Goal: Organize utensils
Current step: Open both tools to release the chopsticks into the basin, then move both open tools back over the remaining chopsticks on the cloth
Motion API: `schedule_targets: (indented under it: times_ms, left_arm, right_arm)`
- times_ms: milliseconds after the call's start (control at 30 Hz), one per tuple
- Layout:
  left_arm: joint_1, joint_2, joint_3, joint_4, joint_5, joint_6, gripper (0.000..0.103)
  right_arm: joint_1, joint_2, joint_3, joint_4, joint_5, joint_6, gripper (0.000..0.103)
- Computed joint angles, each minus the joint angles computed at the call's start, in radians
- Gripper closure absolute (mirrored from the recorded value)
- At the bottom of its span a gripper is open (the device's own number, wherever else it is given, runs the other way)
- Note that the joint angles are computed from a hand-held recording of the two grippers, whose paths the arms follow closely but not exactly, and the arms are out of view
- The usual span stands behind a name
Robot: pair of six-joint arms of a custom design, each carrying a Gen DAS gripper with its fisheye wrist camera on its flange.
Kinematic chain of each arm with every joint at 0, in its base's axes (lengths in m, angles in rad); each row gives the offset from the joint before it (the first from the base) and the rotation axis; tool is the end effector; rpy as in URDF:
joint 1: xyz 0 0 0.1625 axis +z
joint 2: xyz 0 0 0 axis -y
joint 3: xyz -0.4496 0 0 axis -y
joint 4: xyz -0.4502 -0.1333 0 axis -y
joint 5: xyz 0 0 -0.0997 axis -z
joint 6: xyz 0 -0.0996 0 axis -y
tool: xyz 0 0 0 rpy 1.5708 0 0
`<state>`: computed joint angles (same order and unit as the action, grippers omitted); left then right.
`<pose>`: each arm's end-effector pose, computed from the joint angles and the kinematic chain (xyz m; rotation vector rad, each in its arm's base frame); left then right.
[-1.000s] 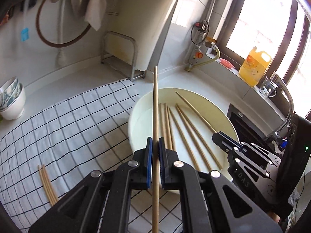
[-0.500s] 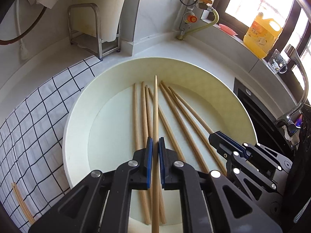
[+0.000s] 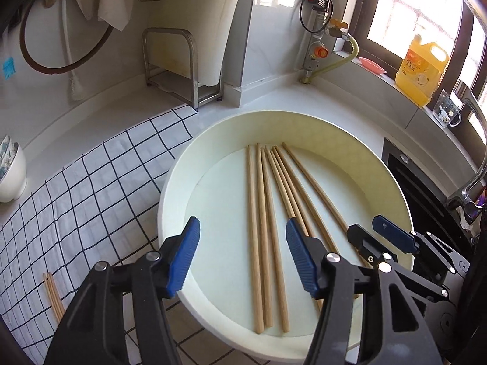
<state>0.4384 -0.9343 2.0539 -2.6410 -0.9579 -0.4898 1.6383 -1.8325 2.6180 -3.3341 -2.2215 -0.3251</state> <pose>-0.4253 -0.4099 0.0326 0.8499 2.4884 -0.5585 0.0946 -0.3178 0.3168 0.0415 -2.2149 1.0559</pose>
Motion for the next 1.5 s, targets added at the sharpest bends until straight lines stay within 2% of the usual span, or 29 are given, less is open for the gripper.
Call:
schedule_targets:
  times_ms: [200, 433, 733, 933, 1233, 1500]
  left_arm:
    - [-0.019, -0.087, 0.072, 0.019, 0.019, -0.047, 0.040]
    - [-0.043, -0.217, 0.165, 0.087, 0.064, -0.132, 0.037]
    - [-0.062, -0.418, 0.282, 0.245, 0.131, -0.280, 0.037]
    - [-0.068, -0.540, 0.338, 0.362, 0.167, -0.373, 0.036]
    - [-0.054, -0.705, 0.408, 0.525, 0.197, -0.504, 0.036]
    - [-0.035, -0.802, 0.441, 0.629, 0.213, -0.584, 0.036]
  right_arm:
    - [0.058, -0.004, 0.023, -0.008, -0.019, 0.022, 0.063]
    - [0.156, 0.040, 0.039, -0.036, -0.048, 0.055, 0.061]
    - [0.310, 0.147, 0.036, -0.056, -0.089, 0.094, 0.060]
    - [0.384, 0.237, 0.021, -0.061, -0.095, 0.108, 0.060]
    - [0.453, 0.364, -0.005, -0.058, -0.081, 0.129, 0.060]
    - [0.456, 0.468, -0.020, -0.049, -0.027, 0.133, 0.060]
